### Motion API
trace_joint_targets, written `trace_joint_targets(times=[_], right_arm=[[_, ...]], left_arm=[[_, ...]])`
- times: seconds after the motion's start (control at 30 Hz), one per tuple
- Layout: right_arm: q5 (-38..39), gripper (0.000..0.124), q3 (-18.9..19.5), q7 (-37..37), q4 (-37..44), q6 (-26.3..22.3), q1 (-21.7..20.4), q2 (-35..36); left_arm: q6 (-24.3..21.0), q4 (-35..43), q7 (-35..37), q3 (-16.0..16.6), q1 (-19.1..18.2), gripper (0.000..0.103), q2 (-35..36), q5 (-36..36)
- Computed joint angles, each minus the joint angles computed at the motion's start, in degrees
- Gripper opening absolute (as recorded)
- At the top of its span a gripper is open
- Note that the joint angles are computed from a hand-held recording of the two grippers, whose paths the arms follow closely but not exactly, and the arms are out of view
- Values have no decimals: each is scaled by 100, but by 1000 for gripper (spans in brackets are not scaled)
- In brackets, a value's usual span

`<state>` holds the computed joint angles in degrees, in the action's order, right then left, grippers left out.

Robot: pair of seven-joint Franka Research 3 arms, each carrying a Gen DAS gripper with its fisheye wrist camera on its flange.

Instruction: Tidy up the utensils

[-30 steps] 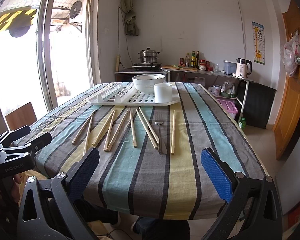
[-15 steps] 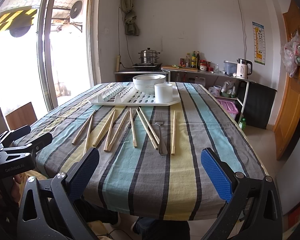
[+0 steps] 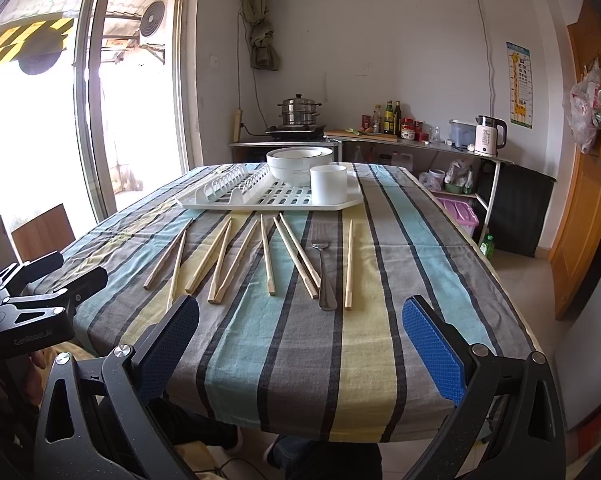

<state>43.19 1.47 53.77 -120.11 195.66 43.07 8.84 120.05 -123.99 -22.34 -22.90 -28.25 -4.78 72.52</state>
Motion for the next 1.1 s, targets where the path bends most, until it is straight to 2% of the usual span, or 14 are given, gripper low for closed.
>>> trace_joint_targets(times=[0.13,0.23,0.3,0.4,0.6,0.67,0.83,1.0,1.1], right_arm=[[63,102,-167,-60,139,-112,135,91],[13,102,-454,-9,282,-222,349,201],[-159,102,-514,129,397,-364,338,274],[-383,102,-1013,346,645,-668,688,442],[-847,101,-877,733,1258,-1303,302,791],[-911,96,-689,815,1542,-1566,33,934],[-1542,75,-851,1505,2340,-2286,-107,1383],[-1988,60,-575,1771,3140,-2832,-466,1831],[-2162,50,-230,1756,3756,-3271,-757,2172]], left_arm=[[-4,51,137,32,18,101,71,-11],[230,10,158,113,83,101,37,-6],[275,45,234,154,140,101,62,-109],[467,36,292,250,254,101,51,-223],[978,127,856,440,548,97,107,-486],[1177,203,1091,520,661,92,176,-612],[1569,391,1704,707,915,82,355,-1070],[1672,602,2125,822,1051,74,583,-1325],[1745,739,2409,908,1119,68,734,-1574]])
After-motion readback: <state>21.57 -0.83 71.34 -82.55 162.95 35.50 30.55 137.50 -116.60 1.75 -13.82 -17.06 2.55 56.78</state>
